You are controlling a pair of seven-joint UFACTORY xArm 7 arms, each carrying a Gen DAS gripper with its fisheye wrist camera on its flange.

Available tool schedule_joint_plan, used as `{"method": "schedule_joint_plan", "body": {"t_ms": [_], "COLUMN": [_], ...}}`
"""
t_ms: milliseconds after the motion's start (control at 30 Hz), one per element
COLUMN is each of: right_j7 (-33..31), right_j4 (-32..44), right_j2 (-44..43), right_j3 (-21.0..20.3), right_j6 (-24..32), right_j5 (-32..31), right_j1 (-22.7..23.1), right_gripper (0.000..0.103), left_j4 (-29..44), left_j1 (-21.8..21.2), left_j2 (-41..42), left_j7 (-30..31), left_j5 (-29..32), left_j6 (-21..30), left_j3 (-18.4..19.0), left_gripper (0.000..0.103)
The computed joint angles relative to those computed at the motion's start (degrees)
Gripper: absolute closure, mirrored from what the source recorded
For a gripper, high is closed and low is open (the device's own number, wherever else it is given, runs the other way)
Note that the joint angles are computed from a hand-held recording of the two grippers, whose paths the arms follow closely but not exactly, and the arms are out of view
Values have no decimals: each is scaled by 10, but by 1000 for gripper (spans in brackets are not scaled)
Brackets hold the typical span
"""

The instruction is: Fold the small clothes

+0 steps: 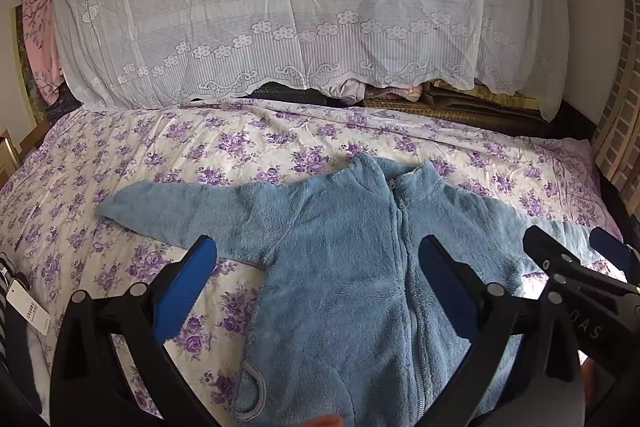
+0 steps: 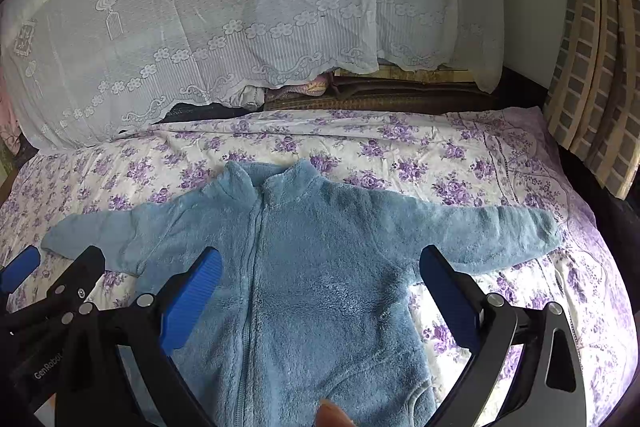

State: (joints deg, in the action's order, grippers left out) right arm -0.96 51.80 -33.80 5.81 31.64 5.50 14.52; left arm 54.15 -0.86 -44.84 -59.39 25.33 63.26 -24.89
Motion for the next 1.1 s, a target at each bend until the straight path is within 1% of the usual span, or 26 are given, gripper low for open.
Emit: {"method": "schedule_joint_plan", "body": {"t_ms": [1100], "right_j7": [1], "right_j4": [5], "right_j2": [-3], "right_j3": [-1], "right_j6": [5], "right_j5": [-2], "right_j1": [0], "right_gripper": [3], "left_j4": [8], "left_j1": [0], "left_j2": [0], "left_j7": [2], "left_j5": [2], "left_j6": [6], "left_j3": [-1], "left_gripper": [5]}}
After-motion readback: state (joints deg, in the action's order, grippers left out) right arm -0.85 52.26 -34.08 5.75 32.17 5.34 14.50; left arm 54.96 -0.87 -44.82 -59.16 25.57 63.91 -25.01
